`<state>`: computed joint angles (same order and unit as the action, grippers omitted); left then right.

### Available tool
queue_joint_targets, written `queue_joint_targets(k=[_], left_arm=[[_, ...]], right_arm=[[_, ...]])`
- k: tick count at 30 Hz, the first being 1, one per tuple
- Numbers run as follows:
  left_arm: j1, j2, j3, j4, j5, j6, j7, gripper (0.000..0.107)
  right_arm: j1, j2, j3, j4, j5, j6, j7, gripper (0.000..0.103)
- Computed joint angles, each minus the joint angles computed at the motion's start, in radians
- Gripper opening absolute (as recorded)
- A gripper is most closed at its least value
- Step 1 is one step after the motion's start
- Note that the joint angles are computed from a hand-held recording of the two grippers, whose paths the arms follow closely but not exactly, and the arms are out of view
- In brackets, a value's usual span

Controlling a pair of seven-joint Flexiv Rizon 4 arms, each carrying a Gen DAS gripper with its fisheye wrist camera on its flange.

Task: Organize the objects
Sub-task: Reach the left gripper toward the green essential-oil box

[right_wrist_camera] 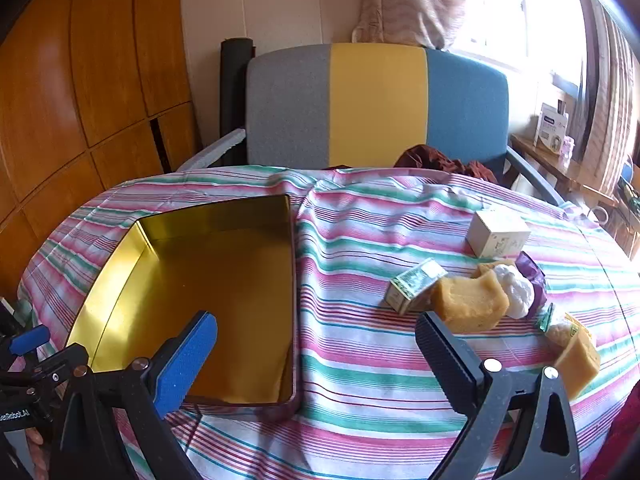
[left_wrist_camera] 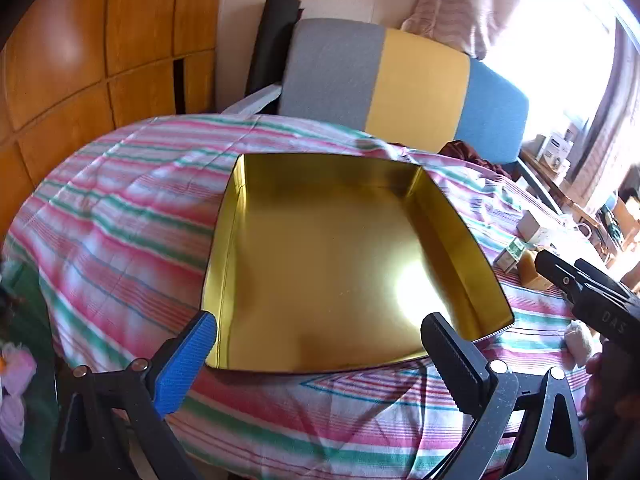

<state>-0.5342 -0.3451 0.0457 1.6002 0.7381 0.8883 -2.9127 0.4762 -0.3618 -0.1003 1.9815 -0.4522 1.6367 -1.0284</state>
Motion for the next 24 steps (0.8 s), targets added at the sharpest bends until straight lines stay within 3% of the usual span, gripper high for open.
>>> queue_joint_targets(k=[5,9,12,16,21,24], left_arm=[[0.008,-0.007,-0.002,-0.012,0.000,0.038,0.029,0.103],[0.009,-0.018,0.002,-0.029,-0.001,0.068,0.058,0.103],[0.006,-0.028,0.007,-0.040,0.006,0.102,0.087,0.103],[0.034,-0.058,-0.008,-0.058,-0.074,0.184,0.199,0.103],[0.013,-0.130,-0.011,-0.177,-0.144,0.123,0.377,0.103],[0.006,-0.188,-0.013,-0.258,-0.209,0.090,0.474,0.103]], right_arm=[[-0.062,0.000,0.050,-0.017,0.023,-0.022,-0.025,0.102],[-0.190,-0.006,0.169,-0.060,0.090,-0.060,-0.098,0.102],[-0.182,0.005,0.100,-0.057,0.093,-0.037,-0.079,0.102],[-0.163,0.006,-0.039,-0.056,0.090,-0.014,-0.003,0.102],[-0.119,-0.027,-0.217,-0.048,0.089,0.021,0.119,0.102],[-0.194,-0.046,-0.156,-0.055,0.160,0.036,0.157,0.102]])
